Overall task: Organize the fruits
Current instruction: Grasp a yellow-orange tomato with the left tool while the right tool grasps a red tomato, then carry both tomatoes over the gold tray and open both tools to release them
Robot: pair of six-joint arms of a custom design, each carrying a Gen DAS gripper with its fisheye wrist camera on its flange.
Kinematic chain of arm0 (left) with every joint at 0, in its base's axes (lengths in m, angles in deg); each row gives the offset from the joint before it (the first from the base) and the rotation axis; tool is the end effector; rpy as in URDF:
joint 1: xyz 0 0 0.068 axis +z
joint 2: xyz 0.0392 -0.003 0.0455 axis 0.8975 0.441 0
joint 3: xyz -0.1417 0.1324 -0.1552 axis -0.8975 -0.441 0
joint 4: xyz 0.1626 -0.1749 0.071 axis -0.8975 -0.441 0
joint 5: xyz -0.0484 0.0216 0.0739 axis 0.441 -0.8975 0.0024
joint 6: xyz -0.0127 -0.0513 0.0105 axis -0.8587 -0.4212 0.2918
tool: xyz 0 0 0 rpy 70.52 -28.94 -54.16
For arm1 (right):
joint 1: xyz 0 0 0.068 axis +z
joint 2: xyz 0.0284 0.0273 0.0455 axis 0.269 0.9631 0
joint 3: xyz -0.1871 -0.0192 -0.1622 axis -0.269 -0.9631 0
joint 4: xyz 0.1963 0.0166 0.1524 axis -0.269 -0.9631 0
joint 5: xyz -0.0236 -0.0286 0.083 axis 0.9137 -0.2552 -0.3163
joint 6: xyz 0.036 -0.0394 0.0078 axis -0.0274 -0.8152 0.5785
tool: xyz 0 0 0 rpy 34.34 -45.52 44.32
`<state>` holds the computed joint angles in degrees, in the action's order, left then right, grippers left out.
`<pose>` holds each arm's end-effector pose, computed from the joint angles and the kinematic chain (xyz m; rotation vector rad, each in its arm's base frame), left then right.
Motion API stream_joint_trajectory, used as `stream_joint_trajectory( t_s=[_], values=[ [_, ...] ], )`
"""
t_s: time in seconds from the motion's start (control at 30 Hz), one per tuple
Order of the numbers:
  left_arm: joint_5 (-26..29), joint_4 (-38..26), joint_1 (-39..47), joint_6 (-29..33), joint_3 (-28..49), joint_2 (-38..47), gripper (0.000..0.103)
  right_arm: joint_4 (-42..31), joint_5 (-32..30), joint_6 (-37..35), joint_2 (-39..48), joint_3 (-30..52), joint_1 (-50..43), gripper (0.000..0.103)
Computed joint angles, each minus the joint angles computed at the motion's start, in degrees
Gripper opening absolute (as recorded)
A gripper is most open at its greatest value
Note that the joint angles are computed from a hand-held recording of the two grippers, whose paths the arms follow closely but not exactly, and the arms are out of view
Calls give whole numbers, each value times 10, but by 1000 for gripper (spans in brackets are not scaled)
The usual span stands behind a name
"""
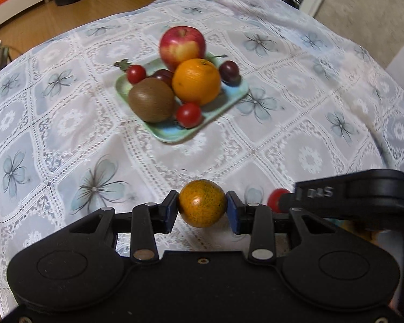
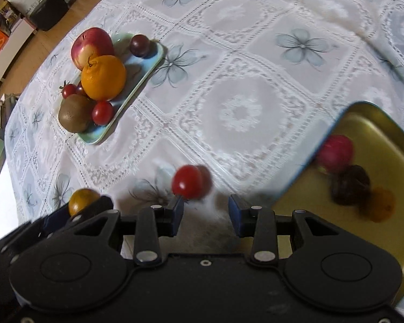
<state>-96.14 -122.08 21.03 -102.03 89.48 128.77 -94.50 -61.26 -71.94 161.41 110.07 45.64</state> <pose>0.2068 -0.1725 0.1612 -0.7436 2.5225 -0.0751 0.3420 0.2040 0.1690 -0.4910 2.8782 0.3549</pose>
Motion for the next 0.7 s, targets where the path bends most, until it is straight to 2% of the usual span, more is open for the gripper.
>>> stream_joint_trajectory(
  t_s=[0.27, 0.3, 0.43, 0.7],
  values=[
    [-7, -12, -1, -7, 2, 4, 46, -5, 37, 44, 90, 75, 48, 39],
    [-7, -12, -3, -7, 3, 5, 46, -3, 48, 48, 95, 74, 53, 34],
    [-17, -25, -17, -8, 19, 11, 46, 38, 60, 34, 60, 19, 56, 31],
    [-60, -82, -71, -1, 107, 42, 46, 29, 39, 8, -66, -59, -15, 31]
  ],
)
